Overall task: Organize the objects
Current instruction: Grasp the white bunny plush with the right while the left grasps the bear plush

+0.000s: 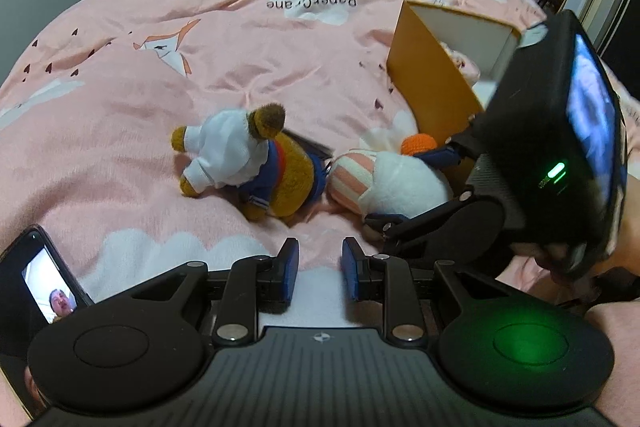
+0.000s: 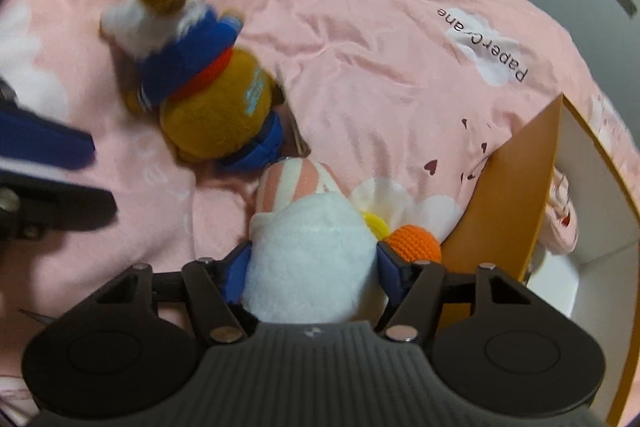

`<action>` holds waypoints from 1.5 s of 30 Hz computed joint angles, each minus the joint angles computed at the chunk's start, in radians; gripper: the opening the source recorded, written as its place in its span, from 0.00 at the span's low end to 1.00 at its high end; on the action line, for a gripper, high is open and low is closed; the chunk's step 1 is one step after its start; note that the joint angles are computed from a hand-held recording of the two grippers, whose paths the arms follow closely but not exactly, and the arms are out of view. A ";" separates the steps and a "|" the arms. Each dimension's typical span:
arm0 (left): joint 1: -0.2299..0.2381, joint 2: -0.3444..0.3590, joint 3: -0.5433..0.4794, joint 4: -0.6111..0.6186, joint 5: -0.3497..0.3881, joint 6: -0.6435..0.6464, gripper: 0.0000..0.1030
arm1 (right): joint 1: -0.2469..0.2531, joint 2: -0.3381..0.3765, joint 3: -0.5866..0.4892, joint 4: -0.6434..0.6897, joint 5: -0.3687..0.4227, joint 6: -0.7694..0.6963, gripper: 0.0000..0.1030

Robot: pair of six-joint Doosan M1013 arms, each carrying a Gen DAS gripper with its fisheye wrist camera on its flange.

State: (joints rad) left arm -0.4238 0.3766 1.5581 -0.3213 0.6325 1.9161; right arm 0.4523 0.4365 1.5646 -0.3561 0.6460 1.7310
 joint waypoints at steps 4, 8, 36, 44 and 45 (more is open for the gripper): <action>0.022 -0.012 -0.010 -0.076 -0.016 0.048 0.29 | -0.050 -0.026 -0.010 0.291 -0.019 -0.124 0.63; 0.036 -0.003 -0.065 -0.034 -0.018 0.041 0.29 | -0.094 -0.014 -0.044 0.484 -0.008 -0.160 0.64; 0.023 0.424 -0.729 0.117 0.891 0.051 0.39 | -0.113 -0.005 -0.058 0.486 -0.012 -0.249 0.72; 0.007 0.212 -0.410 0.175 0.404 -0.043 0.33 | -0.116 -0.047 -0.017 0.551 -0.032 -0.254 0.57; 0.002 0.182 -0.359 0.198 0.315 -0.076 0.33 | -0.110 -0.050 -0.013 0.552 -0.032 -0.258 0.52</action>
